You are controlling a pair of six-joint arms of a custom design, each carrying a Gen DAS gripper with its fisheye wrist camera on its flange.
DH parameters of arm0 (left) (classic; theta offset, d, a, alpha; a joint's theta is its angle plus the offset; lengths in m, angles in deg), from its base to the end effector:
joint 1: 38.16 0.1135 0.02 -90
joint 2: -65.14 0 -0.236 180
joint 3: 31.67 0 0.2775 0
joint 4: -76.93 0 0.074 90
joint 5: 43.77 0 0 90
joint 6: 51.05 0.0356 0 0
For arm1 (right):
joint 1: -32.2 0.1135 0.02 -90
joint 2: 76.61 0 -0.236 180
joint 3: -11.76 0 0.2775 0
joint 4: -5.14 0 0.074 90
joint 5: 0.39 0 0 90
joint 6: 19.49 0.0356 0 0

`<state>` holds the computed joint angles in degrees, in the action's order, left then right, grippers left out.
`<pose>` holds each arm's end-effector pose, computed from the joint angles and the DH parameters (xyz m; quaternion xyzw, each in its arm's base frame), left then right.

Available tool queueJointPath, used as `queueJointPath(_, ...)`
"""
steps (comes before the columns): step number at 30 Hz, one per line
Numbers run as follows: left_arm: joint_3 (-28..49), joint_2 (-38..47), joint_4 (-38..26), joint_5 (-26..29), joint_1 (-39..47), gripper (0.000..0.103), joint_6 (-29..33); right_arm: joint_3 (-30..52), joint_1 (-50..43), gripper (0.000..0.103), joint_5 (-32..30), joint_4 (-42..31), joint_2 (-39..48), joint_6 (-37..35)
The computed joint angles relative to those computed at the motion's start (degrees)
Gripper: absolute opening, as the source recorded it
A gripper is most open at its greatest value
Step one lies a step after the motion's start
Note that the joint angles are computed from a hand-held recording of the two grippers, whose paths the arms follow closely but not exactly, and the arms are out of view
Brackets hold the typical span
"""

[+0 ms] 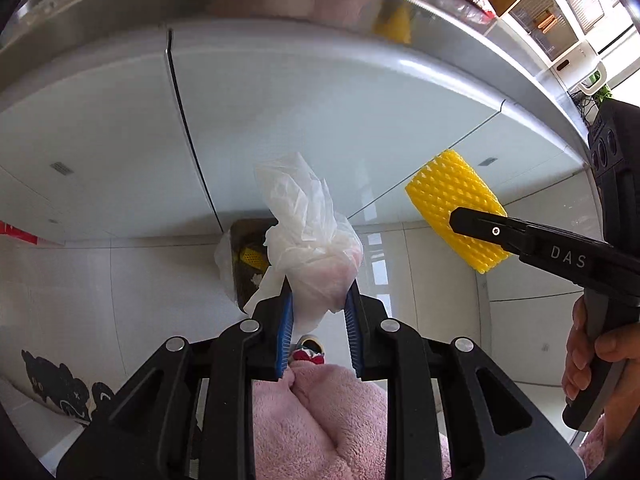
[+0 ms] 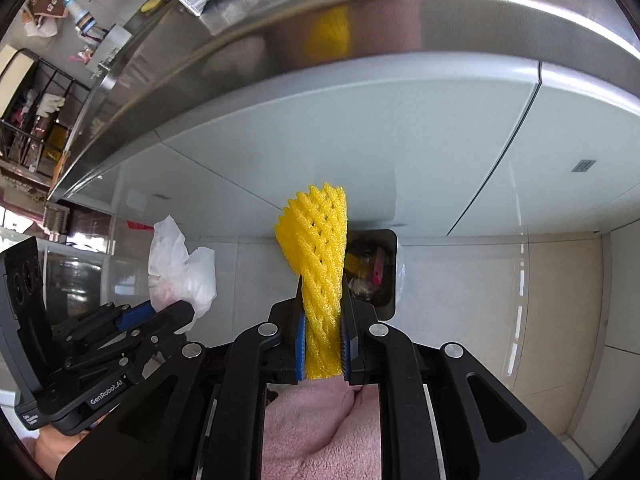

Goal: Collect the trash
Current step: 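Lower bag and foam net over the bin and open both tools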

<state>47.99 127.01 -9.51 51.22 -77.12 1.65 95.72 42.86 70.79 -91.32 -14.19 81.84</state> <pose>0.1635 -0.1362 0.3045 0.0223 0.9815 -0.1479 0.1192 0.1914 0.0477 0.3206 -0.0157 0.9781 0.1838 0.0962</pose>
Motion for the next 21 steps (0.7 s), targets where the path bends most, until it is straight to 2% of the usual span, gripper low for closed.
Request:
queueJointPath(5, -9.42, -0.16, 6.60, 1.46, 1.78, 0.023, 0.82, -10.01, 2.05, 0.014, -0.66, 7.25, -0.79, 3.92)
queueJointPath(12, -18.68, 3.82, 16.88, 3.29, 4.41, 0.023, 2.85, -18.39, 5.22, 0.014, 0.41, 17.83, 3.29, 7.64)
queueJointPath(21, -26.05, 9.65, 27.35, 5.72, 6.51, 0.028, 6.28, -21.87, 7.61, 0.017, -0.26, 29.82, 14.60, 13.39)
